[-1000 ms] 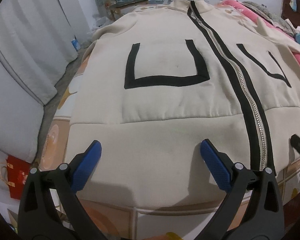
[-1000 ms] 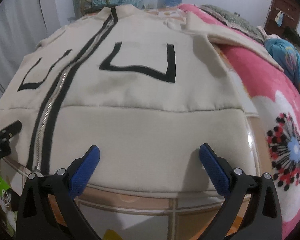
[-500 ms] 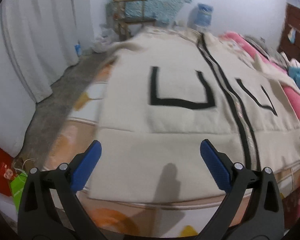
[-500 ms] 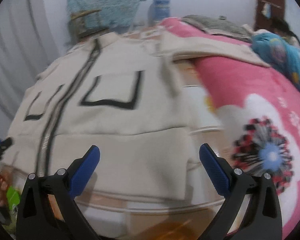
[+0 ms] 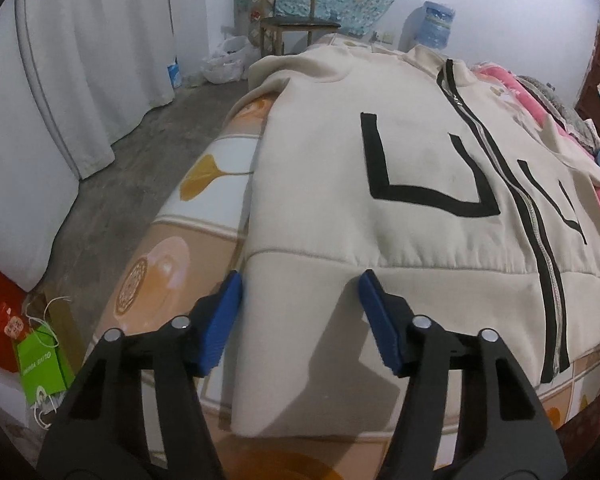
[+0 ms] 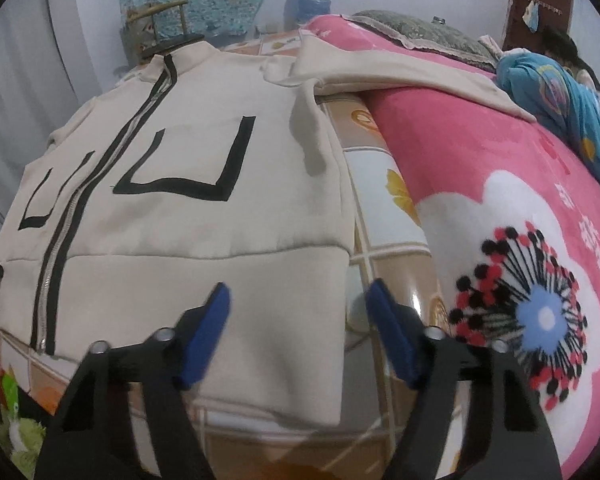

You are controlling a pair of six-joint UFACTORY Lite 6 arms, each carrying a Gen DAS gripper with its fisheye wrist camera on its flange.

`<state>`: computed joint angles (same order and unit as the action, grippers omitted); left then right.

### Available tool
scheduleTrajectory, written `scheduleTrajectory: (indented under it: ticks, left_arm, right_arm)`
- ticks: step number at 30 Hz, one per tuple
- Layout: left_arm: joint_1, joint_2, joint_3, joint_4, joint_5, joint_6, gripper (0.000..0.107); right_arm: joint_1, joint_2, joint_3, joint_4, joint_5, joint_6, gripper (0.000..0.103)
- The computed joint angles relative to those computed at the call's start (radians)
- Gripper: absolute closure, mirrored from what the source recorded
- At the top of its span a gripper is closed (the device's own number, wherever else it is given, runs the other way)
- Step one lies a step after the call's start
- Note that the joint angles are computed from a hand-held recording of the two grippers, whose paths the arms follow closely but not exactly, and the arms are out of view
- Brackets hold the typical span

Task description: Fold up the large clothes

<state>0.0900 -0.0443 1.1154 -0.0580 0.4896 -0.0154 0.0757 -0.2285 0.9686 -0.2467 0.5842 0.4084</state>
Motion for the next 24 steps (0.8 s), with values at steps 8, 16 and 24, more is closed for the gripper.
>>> scheduleTrajectory:
  ticks: [8,16,24]
  left_arm:
    - [-0.090,-0.029,-0.024,0.328,-0.029,-0.244,0.091]
    - [-0.117,-0.143,-0.048,0.365,-0.014,-0.193,0.102]
    - [-0.027,-0.354,-0.128,0.107,0.103,0.086,0.102]
  right_arm:
    - [0.070,0.059,0.044,-0.173,0.021,0.110,0.081]
    - [0.088,-0.018,0.069,-0.150,0.079,0.055,0.096]
    - [0.124,-0.243,-0.027,-0.106,0.200,0.026,0.097]
